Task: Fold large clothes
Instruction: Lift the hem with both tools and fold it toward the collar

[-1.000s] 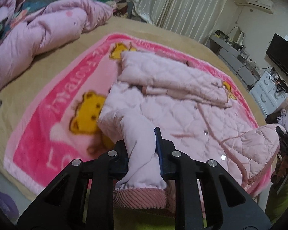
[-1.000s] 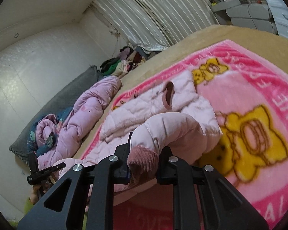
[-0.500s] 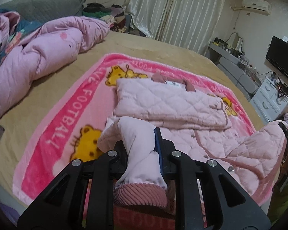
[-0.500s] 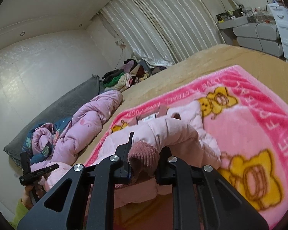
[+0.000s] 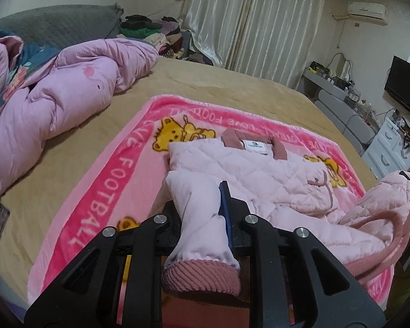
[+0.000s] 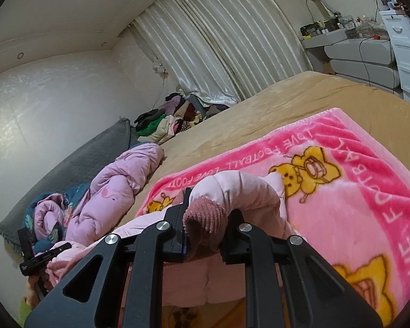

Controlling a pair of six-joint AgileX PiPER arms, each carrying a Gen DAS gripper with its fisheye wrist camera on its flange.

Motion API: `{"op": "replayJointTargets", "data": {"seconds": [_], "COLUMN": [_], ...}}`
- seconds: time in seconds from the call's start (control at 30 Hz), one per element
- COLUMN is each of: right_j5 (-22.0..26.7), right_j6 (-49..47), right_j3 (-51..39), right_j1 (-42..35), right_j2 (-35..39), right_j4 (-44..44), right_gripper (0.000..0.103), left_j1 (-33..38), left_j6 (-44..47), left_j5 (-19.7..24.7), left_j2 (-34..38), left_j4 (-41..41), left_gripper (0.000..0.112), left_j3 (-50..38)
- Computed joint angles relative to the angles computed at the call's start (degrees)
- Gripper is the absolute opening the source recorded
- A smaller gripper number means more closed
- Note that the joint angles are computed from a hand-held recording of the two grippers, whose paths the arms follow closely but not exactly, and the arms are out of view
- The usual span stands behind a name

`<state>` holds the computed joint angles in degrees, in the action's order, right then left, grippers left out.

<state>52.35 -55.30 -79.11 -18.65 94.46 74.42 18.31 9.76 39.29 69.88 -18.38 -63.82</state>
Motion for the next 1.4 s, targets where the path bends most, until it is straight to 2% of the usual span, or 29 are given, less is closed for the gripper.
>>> {"op": "replayJointTargets", "data": {"seconds": [0.1, 0.47, 0.8, 1.0, 1.23, 1.33, 1.4], "right_j5": [-1.51, -6.32, -8.38, -7.78, -4.79, -2.90, -1.72], "right_j6": [1.65, 9.53, 19.14, 24.66, 32.99, 33.49, 32.75], "right_j3": [-2.72, -14.48, -25.93, -33.54, -43.77, -46.61, -47.53], "right_j1": [1.12, 5.33, 8.62, 9.99, 11.00, 10.35, 9.84], "right_j2": [1.97, 10.44, 18.60, 23.92, 31.08, 33.51, 34.64], "right_j4": [-0.95, -6.29, -14.73, -19.74, -25.18, -22.98, -20.40], "right_gripper": [0.015, 0.015, 0.015, 0.015, 0.016, 0.020, 0.027], "left_j1": [0.27, -2.30, -3.94, -4.16, -5.52, -5.98, -5.85], "left_j6": [-0.01, -5.56, -9.17, -10.71, -14.60, -15.92, -15.64], "left_j5": [-0.74, -4.85, -7.51, -7.63, -7.90, -8.31, -8.36], "left_j2": [1.59, 8.62, 15.13, 19.80, 24.43, 25.83, 26.62], "left_j4": [-0.27, 6.66, 12.49, 14.52, 19.34, 21.11, 20.86], "left_gripper": [0.013, 0.013, 0.013, 0.013, 0.013, 0.013, 0.013], "left_j3": [-1.18, -6.25, -10.39, -13.95, -17.08, -17.70, -18.14]}}
